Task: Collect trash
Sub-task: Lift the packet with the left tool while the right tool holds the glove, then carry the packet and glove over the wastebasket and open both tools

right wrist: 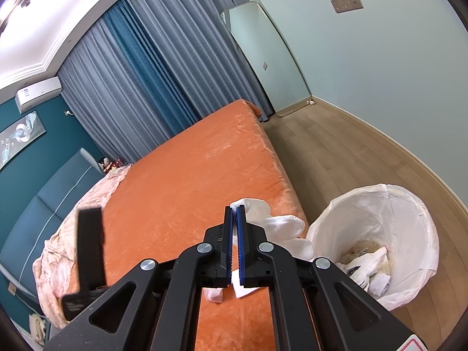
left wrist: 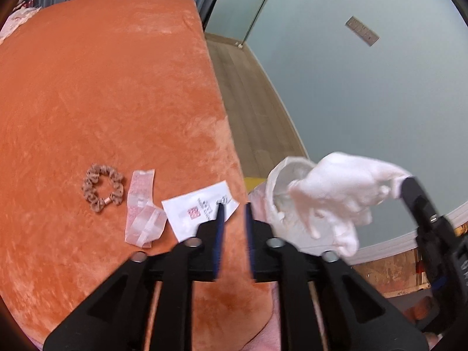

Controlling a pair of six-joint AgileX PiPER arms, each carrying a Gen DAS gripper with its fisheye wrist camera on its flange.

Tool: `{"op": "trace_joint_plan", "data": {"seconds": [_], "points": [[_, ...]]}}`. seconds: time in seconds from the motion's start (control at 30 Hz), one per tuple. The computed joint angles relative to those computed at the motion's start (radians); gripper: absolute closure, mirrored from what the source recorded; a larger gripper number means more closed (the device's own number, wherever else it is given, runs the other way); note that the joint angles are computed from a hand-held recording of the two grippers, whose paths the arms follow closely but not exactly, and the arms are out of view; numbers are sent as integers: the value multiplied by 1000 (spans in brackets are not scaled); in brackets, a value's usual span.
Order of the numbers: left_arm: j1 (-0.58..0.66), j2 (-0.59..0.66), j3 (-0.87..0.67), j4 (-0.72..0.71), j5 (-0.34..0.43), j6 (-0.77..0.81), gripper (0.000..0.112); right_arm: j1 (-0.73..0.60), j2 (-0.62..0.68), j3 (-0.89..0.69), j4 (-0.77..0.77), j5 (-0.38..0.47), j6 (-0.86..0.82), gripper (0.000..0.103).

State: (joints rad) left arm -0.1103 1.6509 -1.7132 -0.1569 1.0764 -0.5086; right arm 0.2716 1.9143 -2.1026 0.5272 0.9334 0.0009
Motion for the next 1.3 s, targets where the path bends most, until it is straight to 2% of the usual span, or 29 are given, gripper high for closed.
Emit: {"op": "trace_joint_plan", "data": {"seconds": [0.03, 0.1, 0.33, 0.53, 0.57, 0.67, 0.73, 0.77, 0.83, 1.07, 1.3], "points": [[0, 7, 17, -2, -3, 0, 65, -4, 0, 5, 1, -2, -1, 100], [-10, 15, 81, 18, -26, -34, 56, -13, -2, 20, 6, -7, -4, 100], [51, 71, 296, -109, -145, -78, 57, -41, 17, 70, 19, -19, -22, 100], [83, 127, 321, -132, -222, -84, 60, -54, 41, 81, 23, -13, -28, 100], [82, 135, 309, -125, -222, -90, 61, -54, 47, 76, 21, -11, -26, 100], [88, 165, 269, -134, -219, -79, 74, -53, 71, 48, 17, 1, -16, 100], [97, 186, 244, -154, -210, -59, 93, -48, 83, 24, 9, 11, -7, 100], [98, 195, 233, -167, -205, -44, 96, -47, 89, 14, 8, 15, -4, 100], [93, 201, 218, -168, -195, -34, 109, -45, 103, -11, 4, 26, 3, 100], [57, 178, 154, -139, -168, -33, 112, -51, 108, -42, 0, 33, 7, 100], [-36, 195, -102, -35, -55, -67, 112, -80, 94, -78, 5, 37, 4, 100]]}}
